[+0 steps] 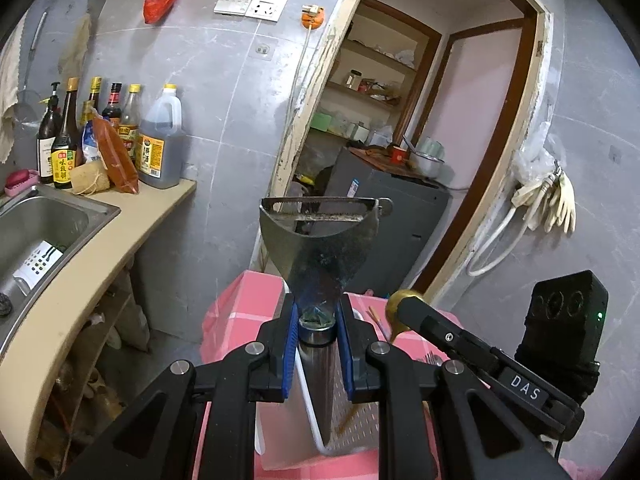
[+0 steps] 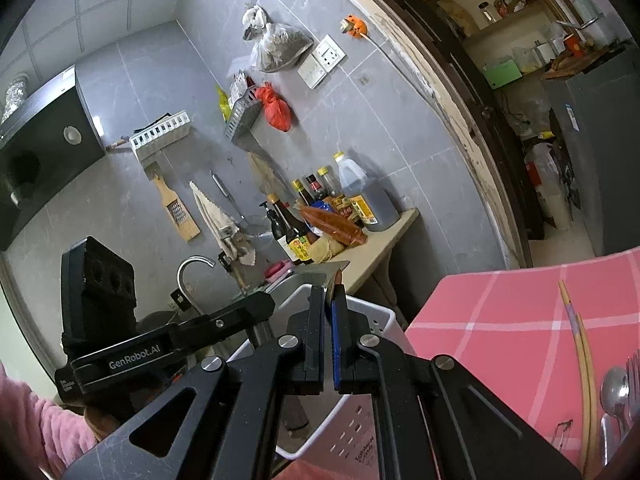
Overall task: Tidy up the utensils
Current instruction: 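Lower the peeler and gold spoon into the caddy and open both tools, then withdraw both open tools from the caddy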
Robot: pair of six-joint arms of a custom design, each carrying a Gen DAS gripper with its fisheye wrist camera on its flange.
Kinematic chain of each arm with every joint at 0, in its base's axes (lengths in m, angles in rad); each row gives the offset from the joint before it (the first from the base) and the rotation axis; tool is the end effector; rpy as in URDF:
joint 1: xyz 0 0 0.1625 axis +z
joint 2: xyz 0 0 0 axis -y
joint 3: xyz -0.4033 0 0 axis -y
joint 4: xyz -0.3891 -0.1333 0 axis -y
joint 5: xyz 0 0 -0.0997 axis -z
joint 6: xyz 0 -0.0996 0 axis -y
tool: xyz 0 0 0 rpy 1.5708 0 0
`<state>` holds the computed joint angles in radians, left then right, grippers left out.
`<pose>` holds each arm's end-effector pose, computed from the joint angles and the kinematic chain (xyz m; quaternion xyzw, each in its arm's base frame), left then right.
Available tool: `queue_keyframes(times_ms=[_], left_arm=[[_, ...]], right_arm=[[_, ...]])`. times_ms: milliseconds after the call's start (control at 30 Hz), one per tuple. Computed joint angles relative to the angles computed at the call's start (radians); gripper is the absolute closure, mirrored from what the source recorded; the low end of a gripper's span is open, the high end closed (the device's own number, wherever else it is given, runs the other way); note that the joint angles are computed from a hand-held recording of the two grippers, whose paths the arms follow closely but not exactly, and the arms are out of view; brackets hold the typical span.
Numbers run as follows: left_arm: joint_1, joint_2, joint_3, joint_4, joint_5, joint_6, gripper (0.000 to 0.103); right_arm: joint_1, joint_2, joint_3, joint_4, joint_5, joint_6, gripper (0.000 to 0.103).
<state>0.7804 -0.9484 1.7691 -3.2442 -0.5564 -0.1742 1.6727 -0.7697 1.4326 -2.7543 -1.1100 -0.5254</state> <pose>-0.2771 -0.5809 0.2460 0.0499 0.8193 -0.5254 0.2241 0.2506 -0.7053 0.1759 -0.3462 0.8767 -0.2914 0.1631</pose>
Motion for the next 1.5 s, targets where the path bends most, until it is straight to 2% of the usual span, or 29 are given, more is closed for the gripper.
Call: queue_keyframes(times_ms=[300, 500, 600, 667, 800, 967, 1133, 1200, 1267, 1367, 1500], left_arm=[[-0.014, -0.028, 0.017, 0.091, 0.003, -0.028, 0.085], [-0.025, -0.041, 0.012, 0.183, 0.009, -0.050, 0.079], [-0.031, -0.044, 0.014, 0.204, 0.009, -0.063, 0.071], [-0.033, -0.044, 0.017, 0.210, 0.010, -0.071, 0.060], [-0.039, -0.043, 0.028, 0.209, 0.014, -0.093, 0.053], [-0.052, -0.048, 0.030, 0.237, 0.016, -0.096, 0.030], [-0.076, -0.048, 0.034, 0.231, 0.043, -0.091, 0.026], [-0.090, -0.035, 0.036, 0.183, 0.065, -0.077, 0.024], [-0.104, -0.017, 0.030, 0.137, 0.095, -0.053, 0.015], [-0.134, 0.034, 0.005, 0.010, 0.153, 0.034, 0.006], [-0.158, 0.095, -0.045, -0.121, 0.179, 0.123, 0.001]], right_arm=[[-0.008, -0.023, 0.030, -0.018, -0.002, 0.026, 0.098], [-0.009, -0.041, 0.050, -0.041, 0.005, 0.041, 0.090], [-0.009, -0.053, 0.063, -0.060, 0.003, 0.052, 0.089], [-0.011, -0.064, 0.077, -0.082, -0.001, 0.061, 0.087], [-0.019, -0.093, 0.112, -0.126, -0.018, 0.073, 0.086], [-0.030, -0.126, 0.138, -0.151, -0.034, 0.088, 0.079], [-0.037, -0.159, 0.162, -0.181, -0.043, 0.109, 0.079], [-0.037, -0.176, 0.178, -0.200, -0.056, 0.108, 0.074], [-0.035, -0.198, 0.197, -0.228, -0.071, 0.104, 0.057], [-0.024, -0.235, 0.219, -0.269, -0.116, 0.075, 0.043], [-0.010, -0.286, 0.239, -0.315, -0.174, 0.026, 0.027]])
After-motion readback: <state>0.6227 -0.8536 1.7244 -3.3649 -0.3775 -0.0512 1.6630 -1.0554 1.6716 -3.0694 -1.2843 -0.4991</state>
